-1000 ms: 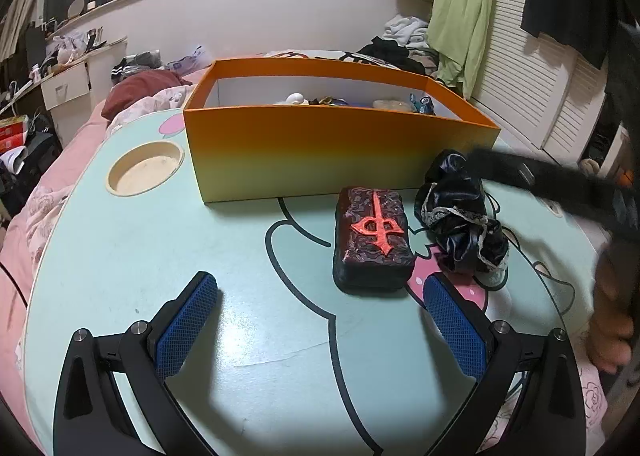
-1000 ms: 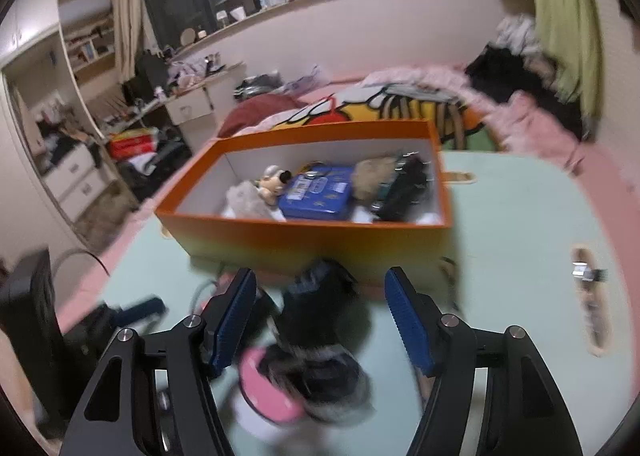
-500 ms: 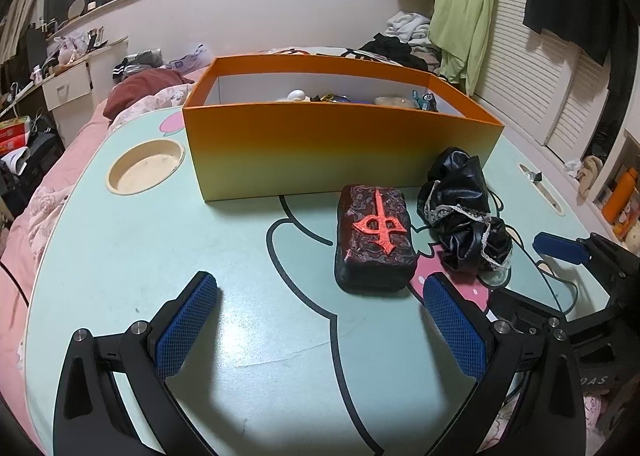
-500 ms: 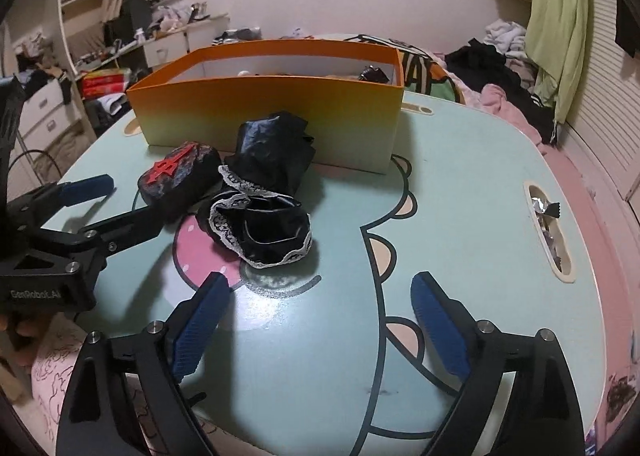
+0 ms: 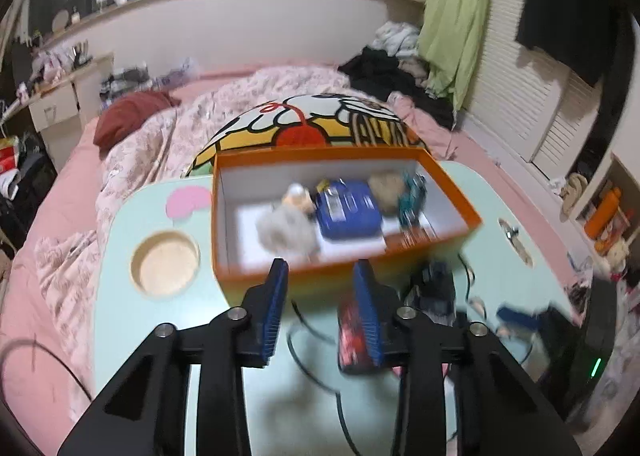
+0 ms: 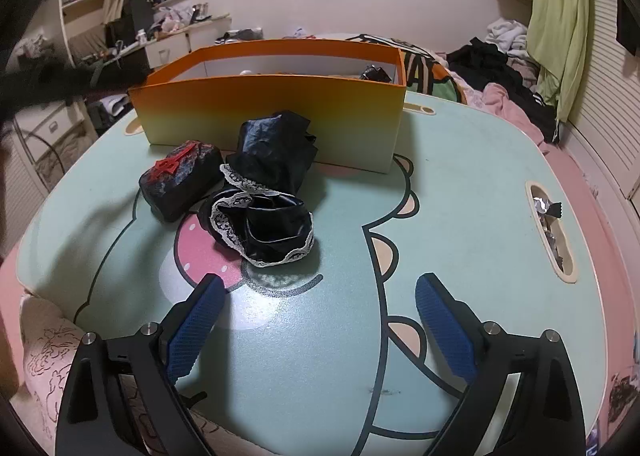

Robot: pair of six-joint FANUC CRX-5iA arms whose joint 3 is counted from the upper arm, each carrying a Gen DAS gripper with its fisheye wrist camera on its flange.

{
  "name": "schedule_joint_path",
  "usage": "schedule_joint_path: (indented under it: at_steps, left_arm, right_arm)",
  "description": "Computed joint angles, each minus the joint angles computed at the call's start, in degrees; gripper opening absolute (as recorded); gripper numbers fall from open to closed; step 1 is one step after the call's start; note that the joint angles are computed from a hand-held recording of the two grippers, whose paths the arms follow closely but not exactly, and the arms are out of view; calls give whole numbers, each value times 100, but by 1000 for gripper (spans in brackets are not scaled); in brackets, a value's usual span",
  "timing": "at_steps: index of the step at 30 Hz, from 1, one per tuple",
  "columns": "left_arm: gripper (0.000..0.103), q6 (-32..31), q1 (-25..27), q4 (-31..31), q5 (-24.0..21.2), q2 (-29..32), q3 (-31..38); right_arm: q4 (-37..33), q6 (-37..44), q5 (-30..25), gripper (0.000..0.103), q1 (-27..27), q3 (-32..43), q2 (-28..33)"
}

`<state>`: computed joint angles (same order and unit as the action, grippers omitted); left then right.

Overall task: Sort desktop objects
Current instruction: 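Grasp the white fluffy ball in the box with left gripper, place on table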

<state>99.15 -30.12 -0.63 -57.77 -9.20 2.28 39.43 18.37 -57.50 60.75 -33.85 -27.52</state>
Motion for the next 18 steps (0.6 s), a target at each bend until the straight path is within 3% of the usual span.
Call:
schedule_joint_path:
  at_steps: [3, 7, 13, 15, 17, 18]
  left_arm:
    - [35, -22, 185, 106, -1400, 1136, 1339]
    - [36, 110, 256, 105, -2380, 2116, 2309]
    - [42, 435, 36, -406, -3087, 2901, 3138]
    - [50, 516, -76, -684, -3012, 2919, 3145]
    - [46, 646, -73, -721, -2714, 2740, 2885]
    - [32, 708, -94, -803, -2683, 2701, 2852]
  right_arm:
    - [1, -4, -9, 97, 3, 3, 1]
    - [5, -23, -20, 97, 11, 12, 10]
    - [13, -57, -41, 97, 22, 24, 22]
    - [15, -60, -46, 97, 25, 27, 27]
    - [30, -69, -53, 97, 29, 30, 39]
    - [21, -69, -40, 97, 20, 15, 17]
